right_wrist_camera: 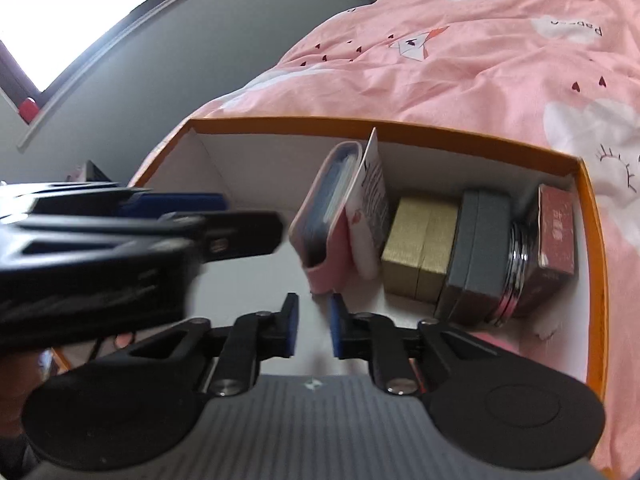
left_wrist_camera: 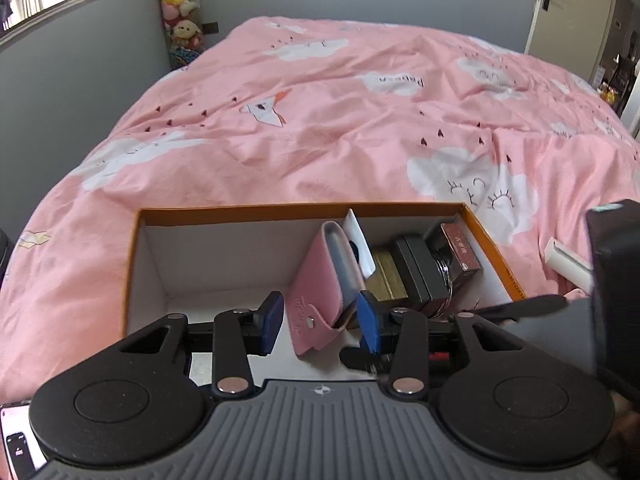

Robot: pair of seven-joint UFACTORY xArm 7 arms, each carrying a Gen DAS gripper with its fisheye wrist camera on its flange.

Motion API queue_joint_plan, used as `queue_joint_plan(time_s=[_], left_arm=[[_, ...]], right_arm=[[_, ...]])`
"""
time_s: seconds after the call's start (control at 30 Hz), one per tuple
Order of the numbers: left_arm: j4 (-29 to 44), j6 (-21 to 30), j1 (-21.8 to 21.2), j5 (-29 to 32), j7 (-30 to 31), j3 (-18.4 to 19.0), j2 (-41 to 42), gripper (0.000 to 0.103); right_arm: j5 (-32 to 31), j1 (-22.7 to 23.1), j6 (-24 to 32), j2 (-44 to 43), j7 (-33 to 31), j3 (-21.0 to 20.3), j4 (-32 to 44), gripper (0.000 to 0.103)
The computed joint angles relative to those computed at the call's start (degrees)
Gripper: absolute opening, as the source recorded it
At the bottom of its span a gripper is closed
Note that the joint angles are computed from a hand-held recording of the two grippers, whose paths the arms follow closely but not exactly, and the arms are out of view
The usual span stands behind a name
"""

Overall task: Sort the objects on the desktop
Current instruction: 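Withdraw both tools from the orange box toward the bedspread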

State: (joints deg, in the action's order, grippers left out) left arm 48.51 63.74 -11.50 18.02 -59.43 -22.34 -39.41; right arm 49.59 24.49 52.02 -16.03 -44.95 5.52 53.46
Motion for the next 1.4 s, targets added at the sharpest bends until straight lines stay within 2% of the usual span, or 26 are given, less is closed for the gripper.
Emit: queue_joint_plan(time_s=[0.13,0.33,0.5,0.57,0.63,0.7,0.77,0.87,1.1,1.33,1.4], left_arm=[[-0.42,1.67,0.39,0.10,-1.20,-0.37,-1.97,0.048],[-1.56,2.19,0.81,-0.03,-2.34,-0.62,-3.98,0.048],[-2.10,1.50,1.76,0.78,-5.08,-2.06,-6.54,0.048],[-2.17,0.81,1.81,0.94,-5.65,-2.54,-7.44,0.048],[-1.87,0.06,1.59,0.88,-5.60,-3.03,-7.91,0.048],[-1.34,-0.81,1.37,0.87,-5.29,-3.61,-8.06,0.048],[-0.73,-1.85,1.06,0.57,-5.04,-4.11,-8.02,0.048],[0.12,-3.84,0.04,-0.76,-4.45,-4.49,-7.57,0.048],[2.44,-8.64,-3.35,-2.45,-0.44,-6.48,-3.62,0.048],[3.89,-11.68,-7.19,-4.67,1.95,-7.62,1.21,0.048],[4.43,-11.85,-7.75,-4.74,1.73,-8.05,2.90,0.048]], right_arm=[[0.39,0.10,-1.27,1.24,2.44,0.68,0.89,0.005],[-0.79,0.17,-2.87,0.90,3.34,0.95,0.53,0.005],[-1.41,-0.17,-1.04,-1.96,1.99,-0.51,-0.71,0.012],[-1.02,-0.43,-0.95,-4.48,0.53,-1.57,-1.95,0.018],[-0.69,-0.86,-0.90,-7.01,-0.47,-2.91,-2.86,0.030],[-0.61,-1.56,-1.10,-9.50,-0.85,-4.32,-3.74,0.032],[-0.64,-2.33,-0.81,-11.67,-0.91,-5.93,-4.41,0.042],[-1.27,-3.74,-1.10,-14.87,-0.42,-7.76,-5.49,0.047],[-7.45,-7.92,-2.08,-22.40,0.98,-11.42,-9.43,0.051],[-17.56,-14.11,-1.61,-26.26,4.37,-14.19,-13.10,0.050],[-20.16,-15.77,-1.10,-26.64,4.99,-15.10,-13.98,0.046]])
